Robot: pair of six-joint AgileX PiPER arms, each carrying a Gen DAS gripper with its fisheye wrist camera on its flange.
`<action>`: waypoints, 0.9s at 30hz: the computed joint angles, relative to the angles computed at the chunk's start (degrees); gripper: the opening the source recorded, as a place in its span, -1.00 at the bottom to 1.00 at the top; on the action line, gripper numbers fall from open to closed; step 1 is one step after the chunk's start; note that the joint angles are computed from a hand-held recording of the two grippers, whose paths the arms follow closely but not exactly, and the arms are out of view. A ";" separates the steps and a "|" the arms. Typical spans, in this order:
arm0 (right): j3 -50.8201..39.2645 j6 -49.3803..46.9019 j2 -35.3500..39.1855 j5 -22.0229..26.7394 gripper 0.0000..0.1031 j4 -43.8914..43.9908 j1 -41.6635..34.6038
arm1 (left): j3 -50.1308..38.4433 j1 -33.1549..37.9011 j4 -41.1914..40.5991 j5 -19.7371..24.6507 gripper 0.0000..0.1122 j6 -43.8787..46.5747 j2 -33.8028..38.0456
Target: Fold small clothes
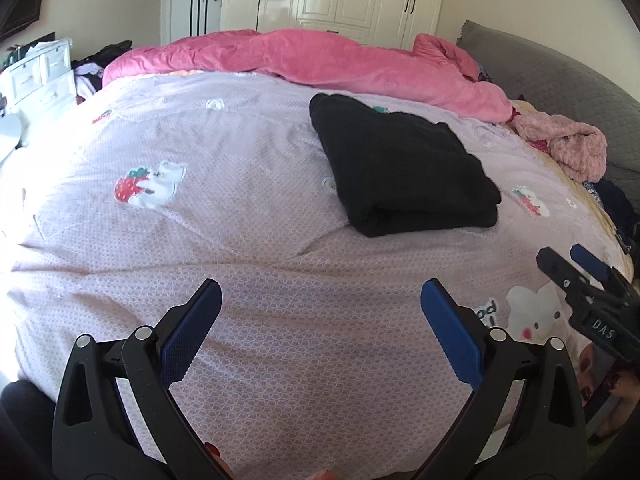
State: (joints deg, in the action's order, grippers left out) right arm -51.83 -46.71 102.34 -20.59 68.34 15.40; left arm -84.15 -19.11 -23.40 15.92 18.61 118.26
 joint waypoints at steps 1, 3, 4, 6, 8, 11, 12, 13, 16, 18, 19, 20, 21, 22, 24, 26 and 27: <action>-0.67 -1.49 1.18 0.07 0.91 1.99 0.04 | -0.24 0.14 -0.42 0.26 0.67 0.24 0.49; -1.38 -2.33 2.91 -1.20 0.91 3.68 0.46 | -0.26 0.20 0.16 -0.27 0.67 -0.31 1.02; -1.51 -2.37 3.46 -1.76 0.91 3.90 0.59 | -0.30 0.23 0.16 -0.39 0.67 -0.15 1.26; -1.71 -1.68 4.17 -2.60 0.91 3.39 0.96 | -0.25 0.31 -1.12 -0.72 0.67 1.26 1.52; -1.80 -1.51 4.26 -2.98 0.91 2.95 1.15 | -0.52 0.40 -2.21 -0.56 0.67 2.44 1.80; -1.63 0.17 4.11 -2.46 0.91 1.33 0.77 | -0.32 0.43 -3.15 -0.94 0.67 3.47 1.64; -1.64 0.31 4.11 -2.33 0.91 1.27 0.71 | -0.20 0.45 -3.72 -1.07 0.67 4.06 1.54; -1.58 0.43 4.09 -2.31 0.91 1.24 0.68 | -0.02 0.48 -4.43 -1.28 0.67 4.83 1.42; -1.71 -0.32 4.16 -1.93 0.91 2.17 0.64 | 0.22 0.48 -4.97 -1.57 0.67 5.51 1.17; -1.70 -0.55 3.94 -1.96 0.91 2.35 0.66 | 0.17 0.44 -4.37 -1.54 0.67 5.00 1.13; -1.70 -0.62 3.84 -2.11 0.91 2.46 0.72 | 0.14 0.42 -4.04 -1.50 0.67 4.69 1.12; -1.73 -0.55 3.81 -1.99 0.91 2.34 0.61 | 0.11 0.43 -3.89 -1.45 0.67 4.54 1.11; -1.73 -0.53 3.76 -1.94 0.91 2.41 0.55 | 0.05 0.42 -3.85 -1.38 0.67 4.48 1.13; -1.67 -0.30 3.69 -2.01 0.91 2.29 0.55 | 0.05 0.43 -4.14 -1.36 0.67 4.78 1.12; -1.57 -0.24 3.69 -1.96 0.91 2.22 0.54 | 0.23 0.35 -3.54 -1.54 0.67 4.23 0.99; -1.50 -0.18 3.68 -2.12 0.91 2.25 0.62 | 0.18 0.28 -3.32 -1.60 0.67 4.07 0.98; -1.47 -0.12 3.67 -2.08 0.91 2.22 0.62 | 0.20 0.20 -2.96 -1.77 0.67 3.77 0.98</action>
State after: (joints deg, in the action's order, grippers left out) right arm -53.30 -46.83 106.01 -22.68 70.56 16.02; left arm -83.94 -18.91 -26.36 14.15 22.38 119.24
